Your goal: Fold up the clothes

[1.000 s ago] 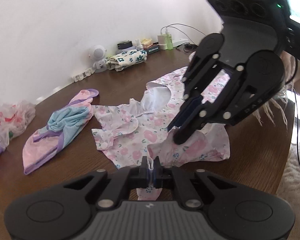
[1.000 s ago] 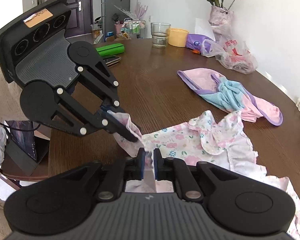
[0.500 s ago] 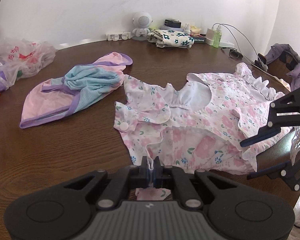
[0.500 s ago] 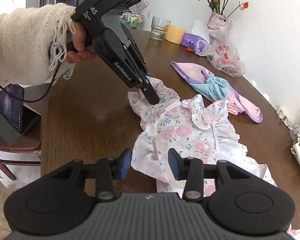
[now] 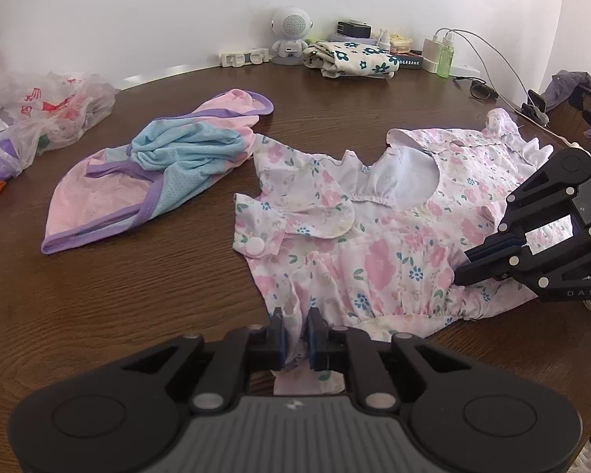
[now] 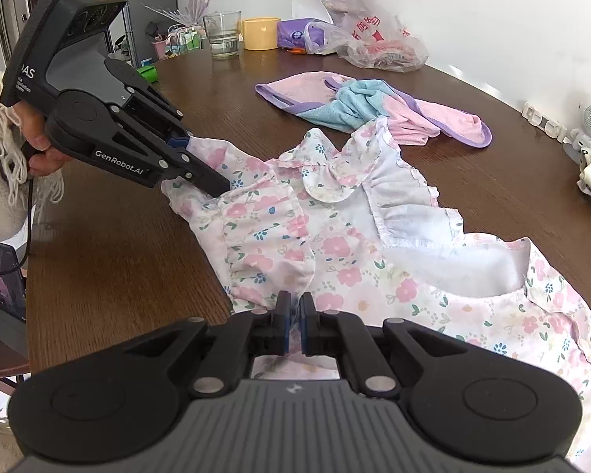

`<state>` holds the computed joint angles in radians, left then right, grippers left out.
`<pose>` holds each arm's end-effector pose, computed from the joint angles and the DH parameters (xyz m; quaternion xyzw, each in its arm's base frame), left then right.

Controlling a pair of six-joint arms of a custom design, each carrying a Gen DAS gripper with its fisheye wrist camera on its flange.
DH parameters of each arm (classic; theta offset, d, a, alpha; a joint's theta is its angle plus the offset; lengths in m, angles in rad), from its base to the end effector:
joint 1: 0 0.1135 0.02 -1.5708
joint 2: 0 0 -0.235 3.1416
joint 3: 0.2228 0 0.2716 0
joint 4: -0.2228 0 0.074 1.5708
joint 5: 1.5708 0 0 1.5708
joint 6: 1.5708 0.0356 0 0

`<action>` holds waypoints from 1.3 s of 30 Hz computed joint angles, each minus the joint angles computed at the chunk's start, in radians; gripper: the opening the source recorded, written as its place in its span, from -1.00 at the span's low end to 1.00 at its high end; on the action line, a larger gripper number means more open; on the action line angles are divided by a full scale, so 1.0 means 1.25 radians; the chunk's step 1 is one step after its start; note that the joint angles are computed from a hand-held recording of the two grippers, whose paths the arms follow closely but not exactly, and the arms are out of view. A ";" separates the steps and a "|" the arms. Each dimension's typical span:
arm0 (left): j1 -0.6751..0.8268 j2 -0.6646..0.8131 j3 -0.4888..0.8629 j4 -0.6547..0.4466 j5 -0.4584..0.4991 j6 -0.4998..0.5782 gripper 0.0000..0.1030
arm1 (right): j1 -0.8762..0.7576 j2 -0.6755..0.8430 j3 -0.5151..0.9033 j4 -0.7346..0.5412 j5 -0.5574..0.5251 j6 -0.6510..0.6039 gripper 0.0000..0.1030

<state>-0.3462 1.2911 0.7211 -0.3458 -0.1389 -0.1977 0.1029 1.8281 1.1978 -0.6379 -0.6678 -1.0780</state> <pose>0.2623 -0.0894 0.1603 0.0478 0.9436 -0.0229 0.3268 0.3554 0.0589 0.1358 -0.5610 0.7484 0.2195 0.2776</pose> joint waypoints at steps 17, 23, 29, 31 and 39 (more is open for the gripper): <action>-0.134 -0.104 -0.060 0.062 -0.098 -0.017 -0.80 | -0.073 -0.093 -0.046 0.003 -0.117 0.016 -0.77; -0.160 0.008 -0.039 0.100 -0.103 -0.027 -0.81 | -0.004 -0.081 -0.088 0.066 -0.068 0.019 -0.78; -0.135 -0.006 -0.086 0.150 -0.077 -0.035 -0.77 | -0.003 -0.040 -0.100 0.115 -0.051 0.007 -0.77; -0.133 -0.014 -0.099 0.164 -0.078 -0.036 -0.76 | -0.011 -0.043 -0.113 0.128 -0.060 0.009 -0.77; -0.168 -0.017 -0.117 0.185 -0.139 -0.035 -0.76 | -0.019 -0.107 -0.183 0.180 -0.038 -0.003 -0.77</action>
